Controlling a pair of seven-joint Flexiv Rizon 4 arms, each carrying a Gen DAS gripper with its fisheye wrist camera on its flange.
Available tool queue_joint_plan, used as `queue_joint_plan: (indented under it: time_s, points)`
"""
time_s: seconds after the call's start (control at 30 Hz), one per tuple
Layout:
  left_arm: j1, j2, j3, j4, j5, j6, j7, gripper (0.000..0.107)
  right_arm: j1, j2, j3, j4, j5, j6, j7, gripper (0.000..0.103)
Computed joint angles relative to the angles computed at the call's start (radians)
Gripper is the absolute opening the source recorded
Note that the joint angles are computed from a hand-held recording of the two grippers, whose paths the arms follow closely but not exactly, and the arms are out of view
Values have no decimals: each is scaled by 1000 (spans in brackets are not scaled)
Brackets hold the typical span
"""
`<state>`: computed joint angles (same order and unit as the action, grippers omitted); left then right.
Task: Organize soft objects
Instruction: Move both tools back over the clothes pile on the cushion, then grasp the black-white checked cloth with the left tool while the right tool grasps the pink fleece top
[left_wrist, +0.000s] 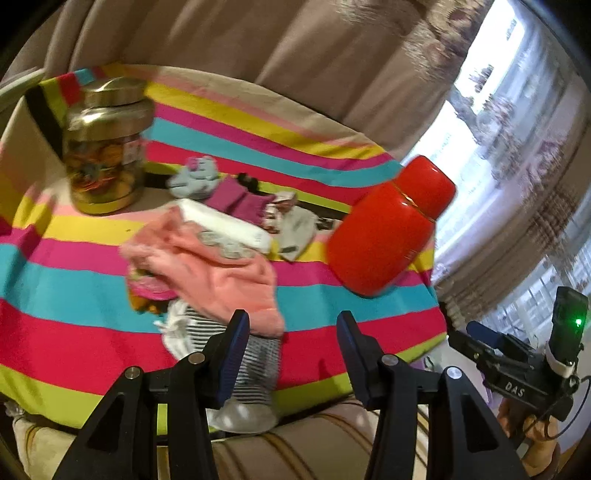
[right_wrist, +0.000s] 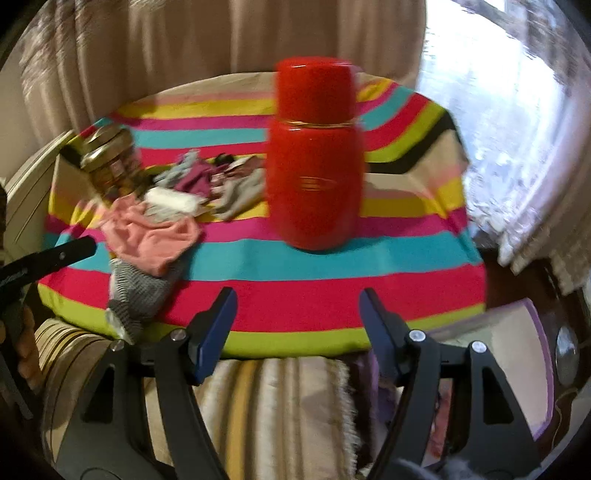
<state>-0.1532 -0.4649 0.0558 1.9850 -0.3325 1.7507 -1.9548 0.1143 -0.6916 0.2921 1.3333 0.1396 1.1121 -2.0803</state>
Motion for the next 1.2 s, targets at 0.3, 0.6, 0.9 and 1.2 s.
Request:
queue_joint_plan:
  time_s: [0.3,0.6,0.9,1.2]
  points:
    - [49,21,-5,77,-30,45,-55,51,43,-14,47,-18,3,-74,-88,74]
    - [29,30,56,134,-77,69,-106,51,129,-60,55,-77,4,-187,-170,77]
    - [82,26,22,171,-85,112,-149,50,222,-154,33,-219,-5,-314,-175,78]
    - [156,15,-36,187,-53,140,-182,51,300,-257,-13,-347,-55,-374,-150,78]
